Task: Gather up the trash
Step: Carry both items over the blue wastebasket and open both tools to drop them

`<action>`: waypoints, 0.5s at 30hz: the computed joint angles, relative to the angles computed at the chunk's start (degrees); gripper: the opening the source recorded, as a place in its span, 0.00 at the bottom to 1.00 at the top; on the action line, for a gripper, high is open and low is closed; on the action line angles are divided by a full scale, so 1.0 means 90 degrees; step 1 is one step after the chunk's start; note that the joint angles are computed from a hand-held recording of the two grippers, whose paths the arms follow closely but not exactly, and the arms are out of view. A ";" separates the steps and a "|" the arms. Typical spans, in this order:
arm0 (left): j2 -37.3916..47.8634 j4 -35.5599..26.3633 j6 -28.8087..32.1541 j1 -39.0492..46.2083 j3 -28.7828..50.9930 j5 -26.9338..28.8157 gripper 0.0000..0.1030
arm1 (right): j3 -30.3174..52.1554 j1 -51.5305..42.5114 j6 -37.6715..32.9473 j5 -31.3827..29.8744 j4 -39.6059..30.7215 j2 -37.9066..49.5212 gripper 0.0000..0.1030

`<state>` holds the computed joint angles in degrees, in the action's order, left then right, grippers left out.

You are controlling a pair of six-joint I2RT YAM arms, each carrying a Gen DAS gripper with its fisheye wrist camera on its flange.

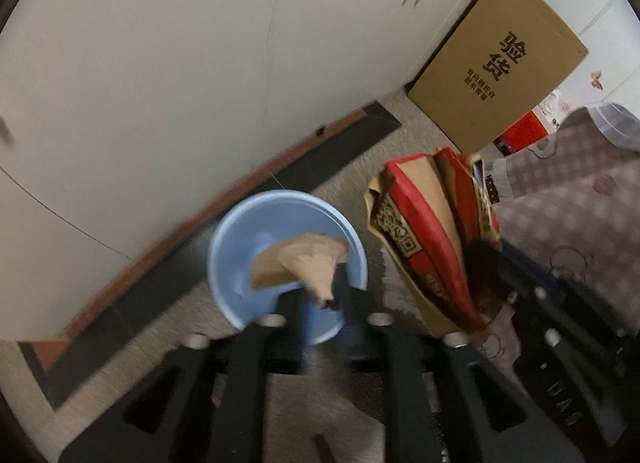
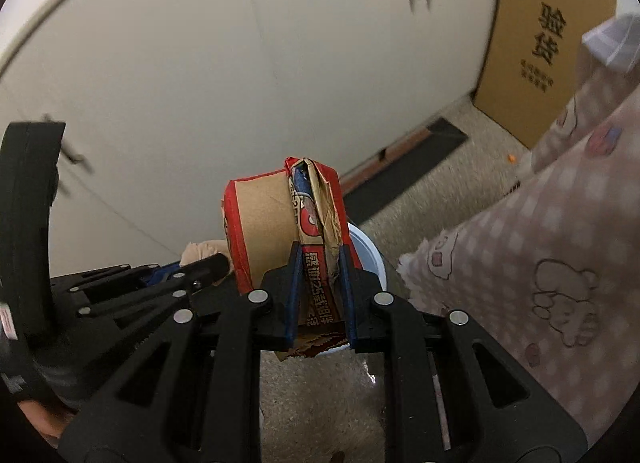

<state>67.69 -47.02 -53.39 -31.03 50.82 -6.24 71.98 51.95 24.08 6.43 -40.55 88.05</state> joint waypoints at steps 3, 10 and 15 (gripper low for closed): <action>0.0190 0.0327 -0.0172 0.0308 -0.0281 0.0146 0.63 | -0.0125 -0.0191 0.0034 -0.0232 0.0167 0.0215 0.17; 0.0088 0.0452 -0.0399 0.0356 -0.0762 0.0219 0.63 | -0.0442 -0.0263 0.0106 -0.0527 0.0503 0.0553 0.17; -0.0071 0.0249 -0.0532 0.0378 -0.0885 0.0123 0.65 | -0.0291 -0.0291 0.0224 -0.0803 0.0625 0.0917 0.17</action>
<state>67.05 -44.78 -58.18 -27.63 42.86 -5.13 69.36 49.33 26.09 -0.80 -34.92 96.31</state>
